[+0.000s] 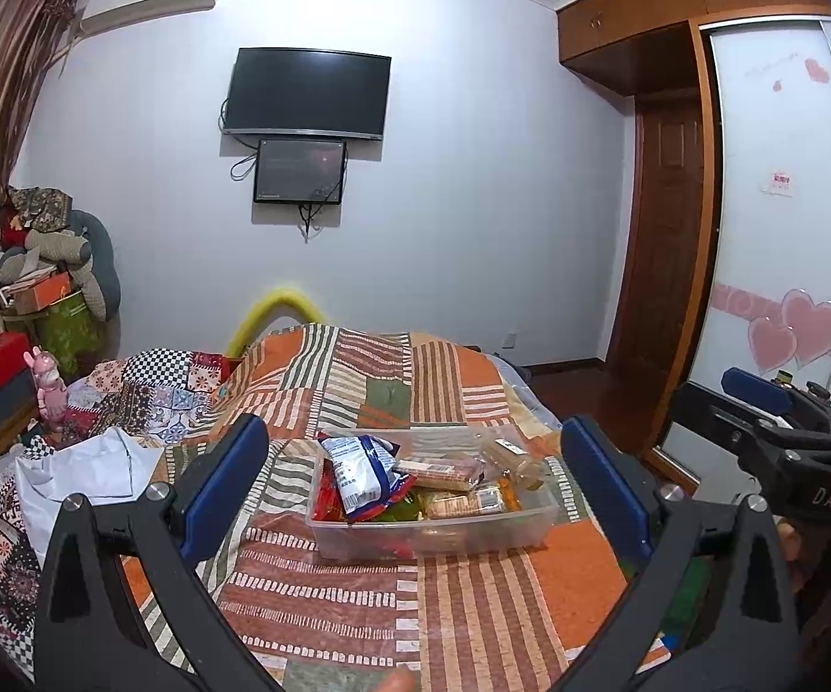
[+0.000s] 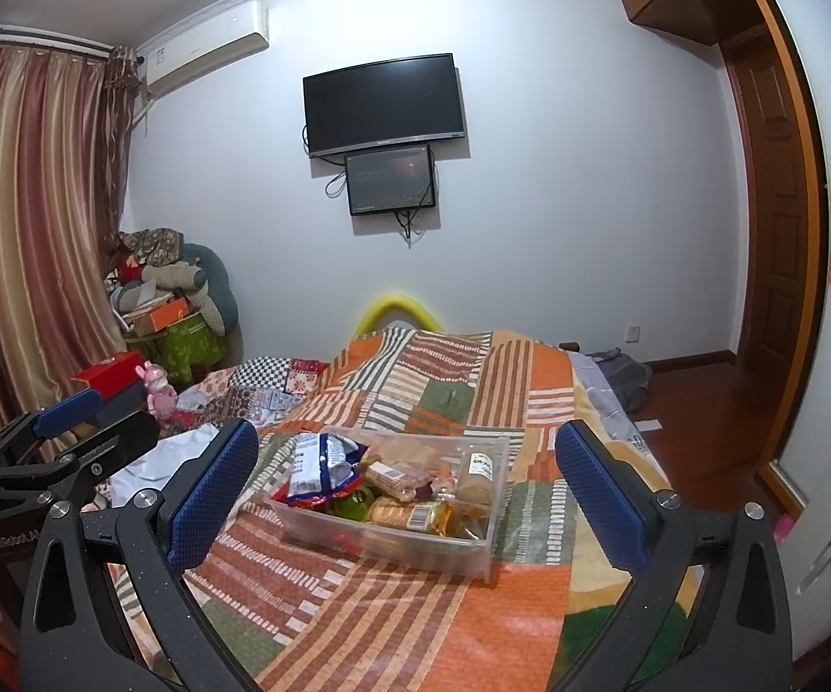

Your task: Organize snacks

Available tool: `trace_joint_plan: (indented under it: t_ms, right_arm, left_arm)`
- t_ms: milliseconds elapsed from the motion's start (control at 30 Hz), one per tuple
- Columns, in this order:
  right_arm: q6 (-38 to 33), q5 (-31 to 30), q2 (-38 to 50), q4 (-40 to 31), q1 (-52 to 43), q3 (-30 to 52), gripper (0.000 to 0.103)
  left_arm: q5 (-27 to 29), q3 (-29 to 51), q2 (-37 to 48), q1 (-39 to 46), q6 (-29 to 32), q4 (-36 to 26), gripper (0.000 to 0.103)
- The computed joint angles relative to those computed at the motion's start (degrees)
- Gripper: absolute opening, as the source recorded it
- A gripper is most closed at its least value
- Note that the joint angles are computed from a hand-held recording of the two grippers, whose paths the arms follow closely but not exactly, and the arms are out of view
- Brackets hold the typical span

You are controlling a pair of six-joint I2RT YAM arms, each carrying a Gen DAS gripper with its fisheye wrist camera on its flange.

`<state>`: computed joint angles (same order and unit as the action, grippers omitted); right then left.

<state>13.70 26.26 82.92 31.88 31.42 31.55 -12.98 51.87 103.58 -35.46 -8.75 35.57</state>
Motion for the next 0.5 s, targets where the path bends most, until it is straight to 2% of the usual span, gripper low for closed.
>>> trace_joint_plan:
  t_ms: [500]
  right_arm:
    - [0.1,-0.4,-0.4,-1.1,-0.4,0.2,0.103]
  left_arm:
    - [1.0,0.2,0.2,-0.1,-0.8,-0.8,0.103]
